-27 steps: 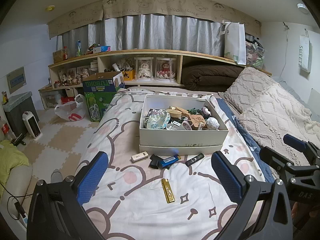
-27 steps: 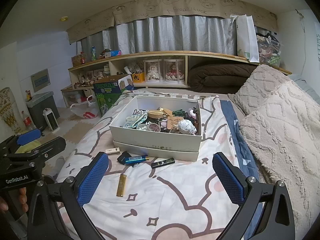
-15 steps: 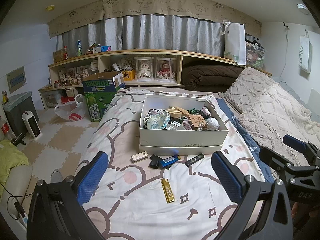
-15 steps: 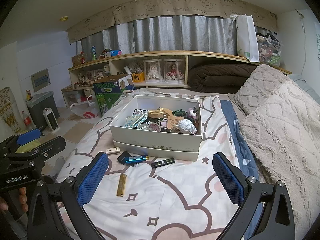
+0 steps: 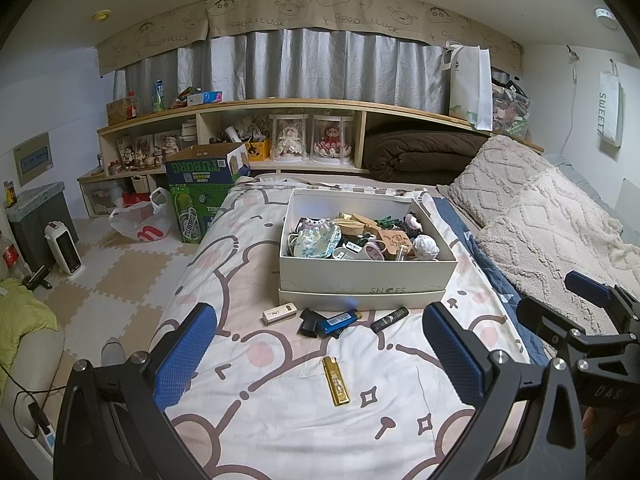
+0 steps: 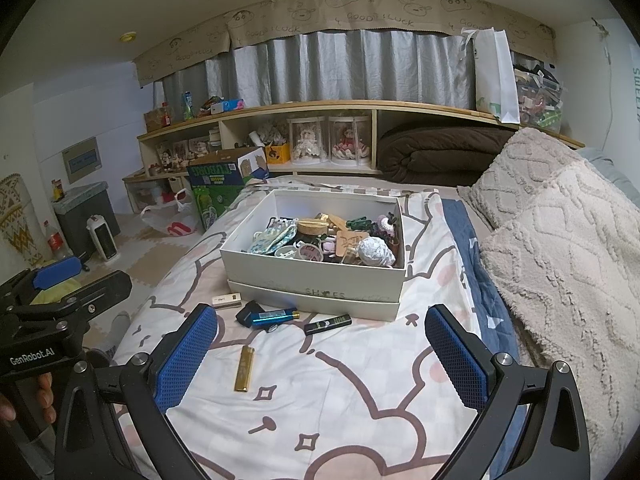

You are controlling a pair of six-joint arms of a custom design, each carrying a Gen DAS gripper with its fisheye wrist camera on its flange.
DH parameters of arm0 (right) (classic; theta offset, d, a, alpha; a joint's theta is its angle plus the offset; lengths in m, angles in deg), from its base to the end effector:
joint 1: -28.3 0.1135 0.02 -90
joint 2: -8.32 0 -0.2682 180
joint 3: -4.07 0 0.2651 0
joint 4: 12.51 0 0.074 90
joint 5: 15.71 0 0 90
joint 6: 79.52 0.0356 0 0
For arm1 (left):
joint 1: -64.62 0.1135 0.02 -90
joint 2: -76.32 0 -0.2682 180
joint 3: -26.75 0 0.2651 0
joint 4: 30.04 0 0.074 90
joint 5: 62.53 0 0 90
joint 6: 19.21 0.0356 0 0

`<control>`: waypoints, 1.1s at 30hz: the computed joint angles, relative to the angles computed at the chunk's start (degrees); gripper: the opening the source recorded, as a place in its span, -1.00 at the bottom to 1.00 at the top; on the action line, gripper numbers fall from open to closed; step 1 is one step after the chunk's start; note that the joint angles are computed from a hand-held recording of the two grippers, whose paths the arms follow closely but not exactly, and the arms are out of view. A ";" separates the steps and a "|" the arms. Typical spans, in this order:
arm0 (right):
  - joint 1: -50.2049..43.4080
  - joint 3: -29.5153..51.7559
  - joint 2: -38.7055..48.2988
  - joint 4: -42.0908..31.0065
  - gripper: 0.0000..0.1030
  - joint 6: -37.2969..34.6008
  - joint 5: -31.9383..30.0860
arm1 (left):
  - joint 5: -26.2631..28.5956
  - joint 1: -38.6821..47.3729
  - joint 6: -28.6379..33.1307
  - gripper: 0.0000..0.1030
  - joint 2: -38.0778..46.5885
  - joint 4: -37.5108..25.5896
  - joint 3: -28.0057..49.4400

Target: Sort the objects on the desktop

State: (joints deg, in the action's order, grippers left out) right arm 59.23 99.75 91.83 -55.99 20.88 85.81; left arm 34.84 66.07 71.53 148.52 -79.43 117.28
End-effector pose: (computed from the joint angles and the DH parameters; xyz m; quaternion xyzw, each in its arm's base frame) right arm 0.2969 0.1696 0.3793 -0.1062 0.8622 0.0902 0.4871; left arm 0.2833 0.0026 0.3958 0.0262 0.8690 -0.0466 0.4919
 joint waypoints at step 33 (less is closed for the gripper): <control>-1.64 1.10 6.18 -0.57 1.00 1.52 -3.98 | 0.12 1.00 -0.41 1.00 4.02 0.91 -1.77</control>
State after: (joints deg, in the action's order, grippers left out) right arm 57.59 100.86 98.01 -56.55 22.40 81.82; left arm 34.97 67.07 71.12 152.53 -78.52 115.51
